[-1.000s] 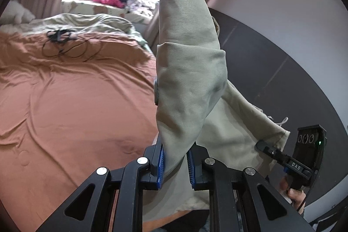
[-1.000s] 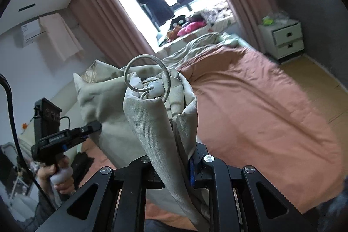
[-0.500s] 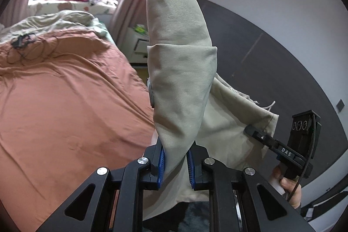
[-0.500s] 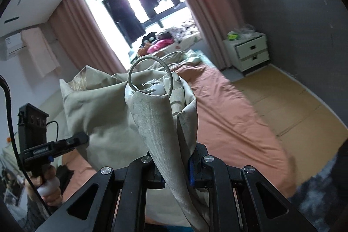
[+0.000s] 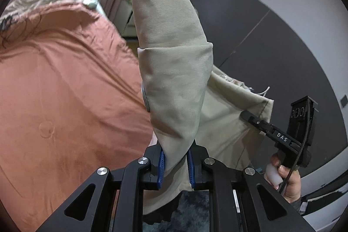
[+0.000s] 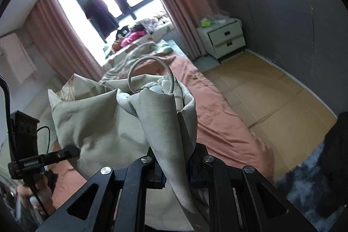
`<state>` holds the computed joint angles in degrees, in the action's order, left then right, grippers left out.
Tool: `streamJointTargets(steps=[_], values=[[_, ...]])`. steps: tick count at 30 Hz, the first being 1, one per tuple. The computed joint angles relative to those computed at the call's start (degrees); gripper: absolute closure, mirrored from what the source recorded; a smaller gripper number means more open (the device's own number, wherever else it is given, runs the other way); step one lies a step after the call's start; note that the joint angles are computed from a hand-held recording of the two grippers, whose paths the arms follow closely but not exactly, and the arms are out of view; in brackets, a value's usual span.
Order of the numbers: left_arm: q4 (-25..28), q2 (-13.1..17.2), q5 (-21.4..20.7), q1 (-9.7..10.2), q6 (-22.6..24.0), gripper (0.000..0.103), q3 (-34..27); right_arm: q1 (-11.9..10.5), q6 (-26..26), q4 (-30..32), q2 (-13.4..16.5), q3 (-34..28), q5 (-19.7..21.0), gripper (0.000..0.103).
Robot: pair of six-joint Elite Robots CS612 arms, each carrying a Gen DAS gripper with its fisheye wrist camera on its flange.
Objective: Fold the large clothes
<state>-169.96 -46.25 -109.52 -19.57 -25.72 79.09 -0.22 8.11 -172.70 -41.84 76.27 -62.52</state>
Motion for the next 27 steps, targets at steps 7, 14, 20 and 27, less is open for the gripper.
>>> streamJointTargets(steps=[7,14,20,27], values=[[4.22,5.22,-1.54,1.95,0.29,0.085,-7.12,0.95,-0.26,5.69,5.25,-8.39,-2.37,0.088],[9.71,11.13,-3.15,3.95,0.63,0.085,-15.28,2.05,-1.70,14.88,11.41,-19.45,-5.35,0.088],[14.39,16.20,-2.07,4.87,2.25,0.082,-21.74,2.81,-3.18,23.84,18.14,-30.70,-8.32,0.088],[18.90,19.68,-0.47,5.93,5.04,0.079,-25.00,4.19,-3.89,34.79,26.90,-45.44,-14.93,0.088]])
